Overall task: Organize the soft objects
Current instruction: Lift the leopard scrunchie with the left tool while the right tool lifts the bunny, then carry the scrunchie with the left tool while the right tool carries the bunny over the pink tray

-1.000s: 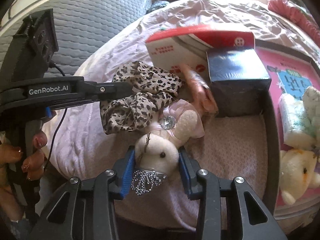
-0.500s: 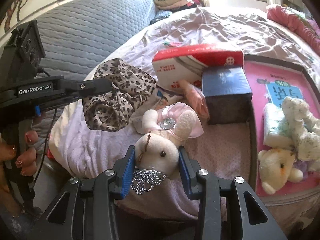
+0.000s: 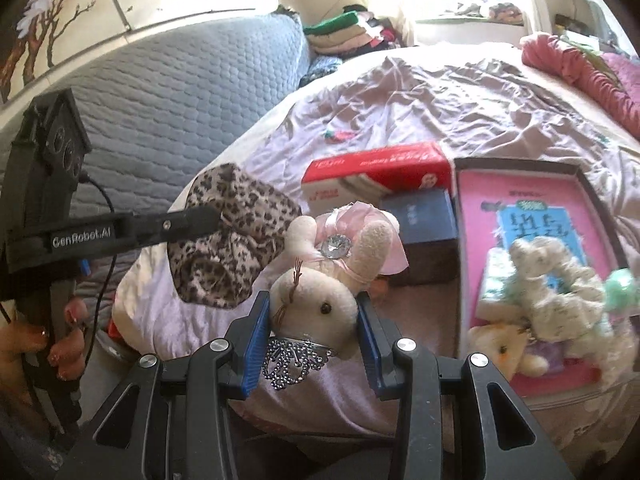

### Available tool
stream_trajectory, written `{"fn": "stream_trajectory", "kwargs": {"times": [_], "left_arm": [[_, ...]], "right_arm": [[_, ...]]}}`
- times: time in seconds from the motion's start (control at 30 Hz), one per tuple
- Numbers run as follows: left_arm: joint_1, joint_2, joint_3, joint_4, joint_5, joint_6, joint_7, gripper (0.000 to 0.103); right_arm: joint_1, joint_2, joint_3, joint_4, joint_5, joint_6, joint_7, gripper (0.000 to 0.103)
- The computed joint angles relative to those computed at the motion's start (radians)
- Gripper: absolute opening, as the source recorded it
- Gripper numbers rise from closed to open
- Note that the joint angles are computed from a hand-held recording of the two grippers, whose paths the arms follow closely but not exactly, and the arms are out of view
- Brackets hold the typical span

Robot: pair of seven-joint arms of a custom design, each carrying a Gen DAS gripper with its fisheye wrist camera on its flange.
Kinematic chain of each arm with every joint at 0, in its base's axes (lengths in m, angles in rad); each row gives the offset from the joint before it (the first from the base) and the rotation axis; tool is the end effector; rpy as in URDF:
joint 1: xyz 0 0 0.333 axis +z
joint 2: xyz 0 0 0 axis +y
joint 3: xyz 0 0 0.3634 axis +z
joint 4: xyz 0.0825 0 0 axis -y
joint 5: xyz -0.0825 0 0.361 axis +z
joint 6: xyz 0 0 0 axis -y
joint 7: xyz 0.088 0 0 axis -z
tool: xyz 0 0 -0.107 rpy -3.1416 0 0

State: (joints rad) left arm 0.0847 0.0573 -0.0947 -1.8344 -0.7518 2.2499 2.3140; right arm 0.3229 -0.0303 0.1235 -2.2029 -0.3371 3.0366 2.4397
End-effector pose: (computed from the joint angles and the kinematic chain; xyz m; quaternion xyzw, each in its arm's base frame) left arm 0.5938 -0.0236 0.5936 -0.5254 0.7689 -0.3638 0.0191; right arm 0.4866 0.2617 0.5560 -0.6078 0.6729 -0.1393 0.3979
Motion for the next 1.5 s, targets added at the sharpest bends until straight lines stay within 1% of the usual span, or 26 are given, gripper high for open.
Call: {"fn": "stream_trajectory", "kwargs": {"times": [0.17, 0.43, 0.7, 0.87, 1.1, 1.23, 1.5], "left_arm": [[-0.015, -0.025, -0.008, -0.01, -0.009, -0.009, 0.01, 0.01], [-0.063, -0.06, -0.018, -0.025, -0.02, -0.02, 0.022, 0.01], [-0.114, -0.088, -0.027, -0.037, -0.028, -0.017, 0.036, 0.01], [-0.143, -0.096, -0.034, -0.042, -0.023, -0.008, 0.038, 0.01], [-0.172, -0.093, -0.045, -0.042, -0.001, 0.019, 0.028, 0.01], [-0.185, -0.081, -0.053, -0.032, 0.011, 0.034, 0.018, 0.01], [-0.207, -0.038, -0.078, 0.0, 0.038, 0.051, -0.011, 0.01]], "right_arm": [[-0.035, -0.05, 0.005, -0.024, -0.059, -0.008, 0.054, 0.042], [-0.135, -0.134, 0.049, -0.073, -0.128, -0.024, 0.123, 0.042], [-0.212, -0.209, 0.082, -0.13, -0.136, -0.031, 0.136, 0.042], [-0.254, -0.233, 0.105, -0.144, -0.144, -0.038, 0.137, 0.042], [-0.293, -0.271, 0.116, -0.169, -0.14, -0.049, 0.134, 0.042], [-0.33, -0.302, 0.128, -0.188, -0.148, -0.064, 0.147, 0.042], [-0.381, -0.358, 0.124, -0.236, -0.146, -0.086, 0.144, 0.042]]}}
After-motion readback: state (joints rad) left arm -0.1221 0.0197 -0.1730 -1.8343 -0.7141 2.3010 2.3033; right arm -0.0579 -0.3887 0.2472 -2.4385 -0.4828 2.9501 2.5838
